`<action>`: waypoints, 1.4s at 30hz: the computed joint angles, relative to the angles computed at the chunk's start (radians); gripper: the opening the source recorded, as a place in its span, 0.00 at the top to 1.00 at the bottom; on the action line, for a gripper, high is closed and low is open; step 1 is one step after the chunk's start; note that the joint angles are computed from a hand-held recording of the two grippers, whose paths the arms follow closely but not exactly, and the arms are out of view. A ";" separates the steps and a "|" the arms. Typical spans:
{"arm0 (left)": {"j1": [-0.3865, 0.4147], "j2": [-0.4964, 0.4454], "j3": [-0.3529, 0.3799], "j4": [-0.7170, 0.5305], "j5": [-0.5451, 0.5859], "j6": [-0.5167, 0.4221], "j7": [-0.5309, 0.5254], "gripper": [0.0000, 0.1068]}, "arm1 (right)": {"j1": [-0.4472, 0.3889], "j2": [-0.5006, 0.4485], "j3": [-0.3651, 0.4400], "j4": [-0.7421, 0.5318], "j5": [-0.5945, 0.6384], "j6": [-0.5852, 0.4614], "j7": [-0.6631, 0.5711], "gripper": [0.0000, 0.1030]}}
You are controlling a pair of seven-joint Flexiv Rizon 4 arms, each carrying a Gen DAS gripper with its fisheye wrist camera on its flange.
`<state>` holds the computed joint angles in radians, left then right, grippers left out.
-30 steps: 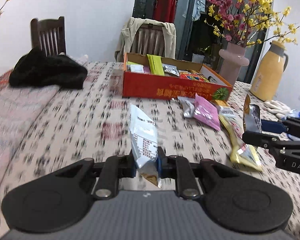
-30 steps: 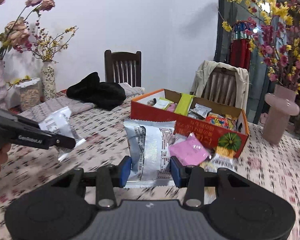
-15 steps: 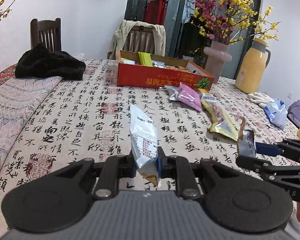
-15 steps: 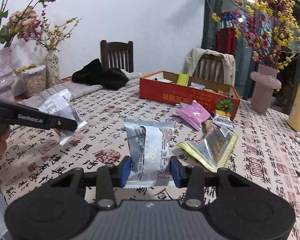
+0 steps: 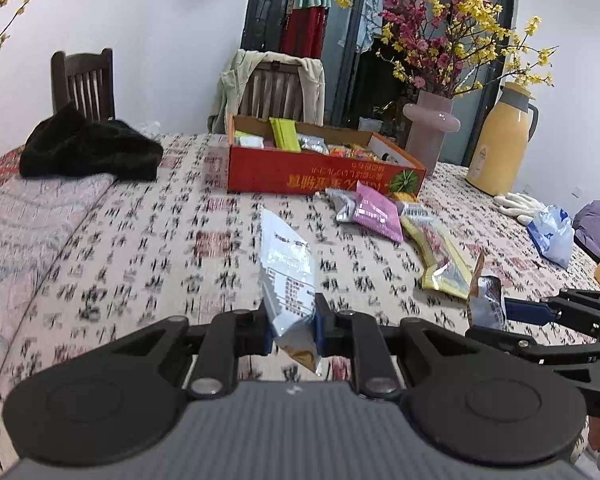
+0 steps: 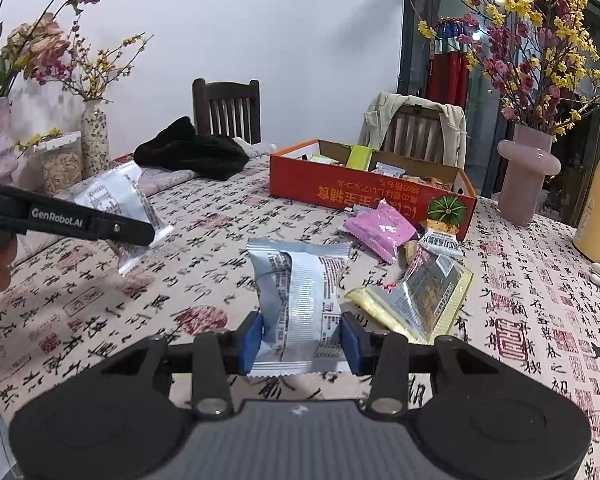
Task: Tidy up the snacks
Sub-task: 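Carry both packets into the orange box and open both tools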
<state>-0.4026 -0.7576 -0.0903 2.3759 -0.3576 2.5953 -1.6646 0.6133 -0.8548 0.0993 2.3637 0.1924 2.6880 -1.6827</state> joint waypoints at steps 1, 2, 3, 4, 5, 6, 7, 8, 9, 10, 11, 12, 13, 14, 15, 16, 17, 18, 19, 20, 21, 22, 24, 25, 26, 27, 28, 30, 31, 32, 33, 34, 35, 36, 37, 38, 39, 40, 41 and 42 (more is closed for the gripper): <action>0.010 0.004 0.001 -0.009 0.016 -0.007 0.006 0.82 | -0.010 0.004 -0.001 -0.005 -0.012 -0.006 0.004 0.60; 0.027 0.010 -0.002 -0.019 0.040 -0.018 0.008 0.82 | -0.022 0.010 -0.002 -0.010 -0.030 -0.015 0.009 0.60; 0.043 0.017 -0.005 -0.029 0.061 -0.030 0.008 0.82 | -0.033 0.015 -0.003 -0.014 -0.043 -0.022 0.013 0.60; 0.057 0.024 -0.007 -0.041 0.076 -0.048 0.012 0.82 | -0.052 0.024 -0.003 -0.021 -0.068 -0.035 0.022 0.60; 0.062 0.030 -0.004 -0.059 0.080 -0.064 0.024 0.82 | -0.067 0.033 -0.003 -0.028 -0.088 -0.049 0.031 0.60; 0.059 0.032 0.004 -0.081 0.074 -0.078 0.044 0.82 | -0.081 0.041 -0.004 -0.038 -0.106 -0.063 0.038 0.60; 0.053 0.033 0.014 -0.103 0.062 -0.088 0.068 0.82 | -0.097 0.050 -0.008 -0.054 -0.127 -0.081 0.046 0.60; 0.048 0.032 0.022 -0.128 0.049 -0.100 0.092 0.82 | -0.105 0.056 -0.013 -0.069 -0.139 -0.100 0.050 0.60; 0.052 0.031 0.024 -0.150 0.045 -0.112 0.109 0.82 | -0.112 0.064 -0.022 -0.090 -0.150 -0.122 0.049 0.60; 0.066 0.030 0.022 -0.179 0.053 -0.130 0.122 0.82 | -0.112 0.069 -0.034 -0.114 -0.151 -0.142 0.043 0.60; 0.081 0.029 0.018 -0.206 0.061 -0.153 0.131 0.82 | -0.116 0.072 -0.042 -0.137 -0.155 -0.162 0.039 0.60; 0.100 0.026 0.011 -0.237 0.077 -0.178 0.138 0.82 | -0.127 0.076 -0.046 -0.163 -0.169 -0.185 0.043 0.60; 0.115 0.020 0.007 -0.269 0.089 -0.200 0.145 0.82 | -0.144 0.079 -0.047 -0.195 -0.189 -0.212 0.054 0.60; 0.129 0.014 0.003 -0.306 0.096 -0.229 0.153 0.82 | -0.161 0.079 -0.047 -0.224 -0.211 -0.238 0.065 0.60; 0.147 0.005 -0.005 -0.347 0.111 -0.261 0.159 0.82 | -0.174 0.077 -0.051 -0.267 -0.228 -0.276 0.079 0.60; 0.166 -0.005 -0.015 -0.393 0.124 -0.298 0.162 0.82 | -0.175 0.074 -0.062 -0.304 -0.228 -0.308 0.085 0.60; 0.182 -0.016 -0.024 -0.438 0.133 -0.336 0.165 0.82 | -0.175 0.069 -0.073 -0.343 -0.230 -0.340 0.089 0.60; 0.205 -0.030 -0.038 -0.488 0.156 -0.377 0.169 0.82 | -0.184 0.062 -0.081 -0.396 -0.246 -0.388 0.101 0.60; 0.216 -0.052 -0.047 -0.553 0.162 -0.420 0.176 0.82 | -0.200 0.052 -0.080 -0.440 -0.269 -0.425 0.118 0.60; 0.223 -0.070 -0.052 -0.605 0.165 -0.462 0.184 0.82 | -0.216 0.040 -0.077 -0.489 -0.291 -0.468 0.138 0.60; 0.236 -0.091 -0.064 -0.662 0.172 -0.515 0.191 0.82 | -0.234 0.019 -0.072 -0.557 -0.316 -0.528 0.173 0.60; 0.253 -0.116 -0.084 -0.723 0.170 -0.576 0.191 0.82 | -0.250 -0.001 -0.066 -0.612 -0.341 -0.580 0.201 0.60; 0.264 -0.165 -0.099 -0.829 0.157 -0.675 0.196 0.82 | -0.279 -0.060 -0.046 -0.751 -0.389 -0.690 0.269 0.60; 0.243 -0.191 -0.072 -0.884 0.127 -0.720 0.197 0.82 | -0.290 -0.088 -0.036 -0.811 -0.415 -0.741 0.295 0.60; 0.209 -0.223 -0.024 -0.949 0.092 -0.768 0.201 0.82 | -0.300 -0.119 -0.024 -0.869 -0.438 -0.784 0.320 0.60; 0.185 -0.252 0.015 -1.004 0.060 -0.816 0.198 0.82 | -0.294 -0.150 -0.032 -0.929 -0.451 -0.829 0.340 0.60; 0.185 -0.274 0.022 -1.045 0.051 -0.862 0.200 0.82 | -0.271 -0.183 -0.062 -0.994 -0.458 -0.884 0.356 0.60; 0.170 -0.319 0.061 -1.127 0.029 -0.948 0.186 0.82 | -0.257 -0.238 -0.077 -1.091 -0.480 -0.968 0.378 0.60; 0.150 -0.341 0.104 -1.161 0.023 -0.973 0.166 0.82 | -0.263 -0.267 -0.060 -1.141 -0.495 -1.012 0.384 0.60; 0.127 -0.363 0.152 -1.189 0.019 -0.992 0.139 0.82 | -0.262 -0.288 -0.056 -1.174 -0.503 -1.040 0.389 0.60; 0.123 -0.376 0.171 -1.208 0.024 -1.008 0.122 0.82 | -0.257 -0.309 -0.058 -1.211 -0.511 -1.077 0.393 0.60; 0.135 -0.384 0.158 -1.215 0.037 -1.015 0.122 0.82 | -0.248 -0.332 -0.067 -1.253 -0.516 -1.116 0.400 0.60; 0.154 -0.382 0.131 -1.206 0.054 -1.015 0.130 0.82 | -0.246 -0.351 -0.063 -1.286 -0.521 -1.152 0.402 0.60; 0.165 -0.380 0.117 -1.199 0.066 -1.020 0.135 0.82 | -0.246 -0.364 -0.052 -1.313 -0.524 -1.192 0.399 0.60; 0.171 -0.377 0.110 -1.188 0.079 -1.014 0.139 0.80 | -0.253 -0.380 -0.023 -1.346 -0.526 -1.244 0.386 0.59; 0.170 -0.374 0.115 -1.176 0.091 -1.000 0.139 0.69 | -0.254 -0.388 -0.006 -1.362 -0.523 -1.277 0.372 0.59; 0.165 -0.372 0.125 -1.166 0.096 -0.988 0.132 0.64 | -0.253 -0.396 0.005 -1.377 -0.520 -1.299 0.356 0.58; 0.172 -0.364 0.110 -1.144 0.108 -0.956 0.136 0.57 | -0.251 -0.396 0.010 -1.374 -0.513 -1.300 0.341 0.58; 0.163 -0.357 0.121 -1.131 0.109 -0.950 0.133 0.49 | -0.250 -0.397 0.014 -1.373 -0.505 -1.294 0.329 0.56; 0.151 -0.348 0.139 -1.117 0.108 -0.946 0.126 0.50 | -0.243 -0.394 0.005 -1.367 -0.495 -1.287 0.333 0.51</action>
<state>-0.2515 -1.1061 0.0484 1.2586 -0.2501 1.6489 -1.5388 0.3702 -1.2486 0.1045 0.9972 -0.3028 1.4005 -1.3502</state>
